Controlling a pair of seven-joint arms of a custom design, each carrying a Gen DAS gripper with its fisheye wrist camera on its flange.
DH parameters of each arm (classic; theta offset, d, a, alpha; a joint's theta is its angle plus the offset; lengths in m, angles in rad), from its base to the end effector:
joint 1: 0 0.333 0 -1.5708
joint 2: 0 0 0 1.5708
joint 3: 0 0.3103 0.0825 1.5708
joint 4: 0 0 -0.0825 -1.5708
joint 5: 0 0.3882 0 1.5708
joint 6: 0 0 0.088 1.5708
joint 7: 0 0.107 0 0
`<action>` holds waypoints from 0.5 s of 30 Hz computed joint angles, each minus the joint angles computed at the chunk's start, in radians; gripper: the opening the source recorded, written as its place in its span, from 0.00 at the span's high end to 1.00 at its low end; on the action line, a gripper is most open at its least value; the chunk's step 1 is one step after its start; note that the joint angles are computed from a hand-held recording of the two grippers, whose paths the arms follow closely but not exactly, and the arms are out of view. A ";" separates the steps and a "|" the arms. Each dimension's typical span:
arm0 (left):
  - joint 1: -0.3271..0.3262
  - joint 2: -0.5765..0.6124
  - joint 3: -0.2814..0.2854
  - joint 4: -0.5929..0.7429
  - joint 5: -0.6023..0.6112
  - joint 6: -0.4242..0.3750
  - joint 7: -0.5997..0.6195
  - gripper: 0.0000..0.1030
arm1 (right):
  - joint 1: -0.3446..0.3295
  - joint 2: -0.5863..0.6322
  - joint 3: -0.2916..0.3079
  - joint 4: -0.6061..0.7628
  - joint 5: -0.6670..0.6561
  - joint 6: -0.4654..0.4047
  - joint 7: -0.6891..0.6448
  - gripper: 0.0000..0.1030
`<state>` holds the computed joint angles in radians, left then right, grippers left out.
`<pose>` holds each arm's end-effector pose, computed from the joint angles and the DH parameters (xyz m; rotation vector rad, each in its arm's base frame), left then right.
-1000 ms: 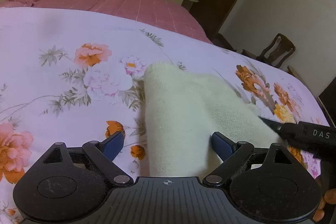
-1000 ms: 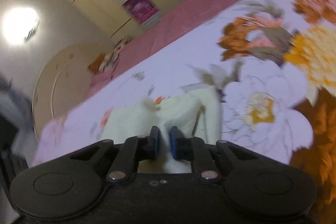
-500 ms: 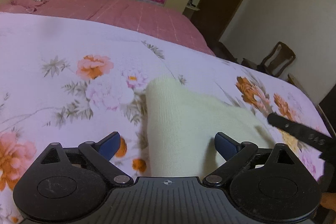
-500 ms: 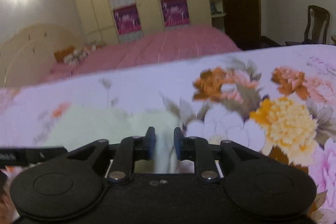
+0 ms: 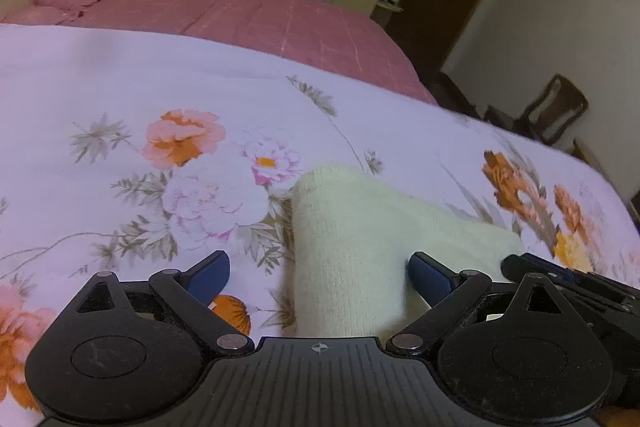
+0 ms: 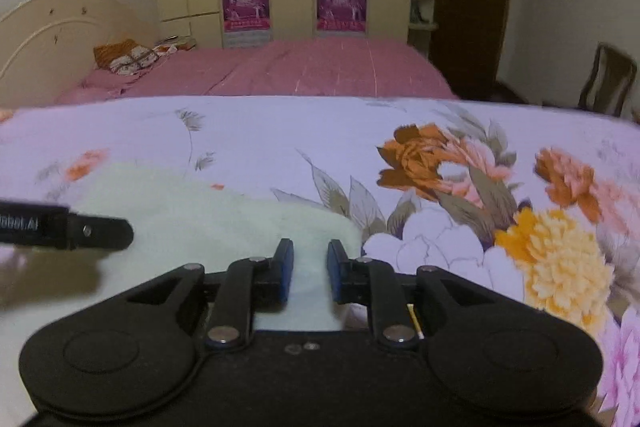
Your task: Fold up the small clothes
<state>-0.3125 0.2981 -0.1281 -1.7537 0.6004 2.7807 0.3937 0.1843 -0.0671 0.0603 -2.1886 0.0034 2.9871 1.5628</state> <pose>0.6131 -0.3069 0.4732 -2.0812 1.5805 -0.9910 0.5568 0.1394 0.5129 -1.8771 1.4562 -0.6809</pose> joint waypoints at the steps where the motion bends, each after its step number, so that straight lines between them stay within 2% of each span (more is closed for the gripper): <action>1: -0.004 0.001 0.002 0.005 0.009 0.003 -0.001 0.07 | 0.011 -0.011 -0.004 -0.004 0.036 0.005 -0.027 0.83; 6: 0.000 0.037 -0.020 0.045 -0.032 -0.036 0.073 0.07 | 0.085 -0.016 -0.024 0.001 0.259 0.040 -0.243 0.80; 9: -0.012 0.024 -0.007 0.028 -0.014 -0.033 0.070 0.07 | 0.032 0.015 0.006 0.027 0.148 -0.054 -0.161 0.79; 10: -0.013 0.017 -0.009 0.024 -0.013 -0.042 0.075 0.07 | 0.047 0.011 -0.009 0.015 0.194 -0.030 -0.181 0.79; 12: -0.013 -0.002 -0.010 0.002 -0.013 -0.044 0.074 0.07 | 0.040 -0.010 -0.007 0.013 0.185 -0.057 -0.142 0.79; 15: -0.013 -0.040 -0.013 -0.040 -0.007 -0.038 0.044 0.07 | 0.065 -0.075 -0.014 -0.042 0.265 -0.024 -0.205 0.77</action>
